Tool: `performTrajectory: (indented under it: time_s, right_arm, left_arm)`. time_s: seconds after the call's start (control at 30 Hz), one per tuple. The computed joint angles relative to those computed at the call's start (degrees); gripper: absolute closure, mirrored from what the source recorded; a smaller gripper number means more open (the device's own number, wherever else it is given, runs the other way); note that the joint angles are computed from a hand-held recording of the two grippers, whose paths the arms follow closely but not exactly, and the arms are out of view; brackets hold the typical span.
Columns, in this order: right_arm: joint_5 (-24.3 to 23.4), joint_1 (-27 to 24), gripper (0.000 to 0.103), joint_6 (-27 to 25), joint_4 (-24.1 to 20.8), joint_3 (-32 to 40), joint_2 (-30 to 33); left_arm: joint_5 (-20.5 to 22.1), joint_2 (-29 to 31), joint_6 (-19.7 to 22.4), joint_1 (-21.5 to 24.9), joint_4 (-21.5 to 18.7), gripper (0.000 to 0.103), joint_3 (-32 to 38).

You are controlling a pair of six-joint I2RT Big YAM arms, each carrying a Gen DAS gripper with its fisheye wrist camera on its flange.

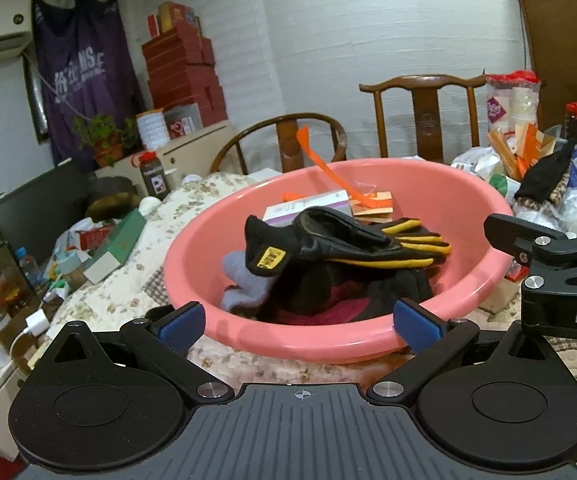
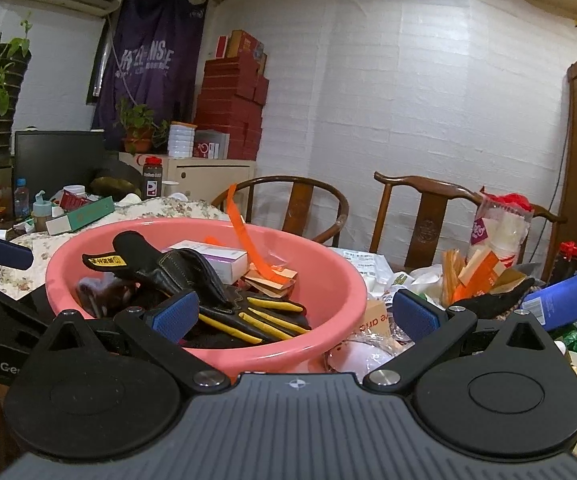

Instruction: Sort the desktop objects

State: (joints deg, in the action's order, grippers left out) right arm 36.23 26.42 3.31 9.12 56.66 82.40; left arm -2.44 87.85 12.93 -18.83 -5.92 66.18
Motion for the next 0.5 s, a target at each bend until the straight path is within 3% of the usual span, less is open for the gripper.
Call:
performTrajectory:
  time_s: [0.5]
  right_arm:
    - [0.38, 0.31, 0.0, 0.1, 0.61, -0.56, -0.39]
  left_arm:
    - [0.16, 0.19, -0.1, -0.22, -0.11, 0.0, 0.27]
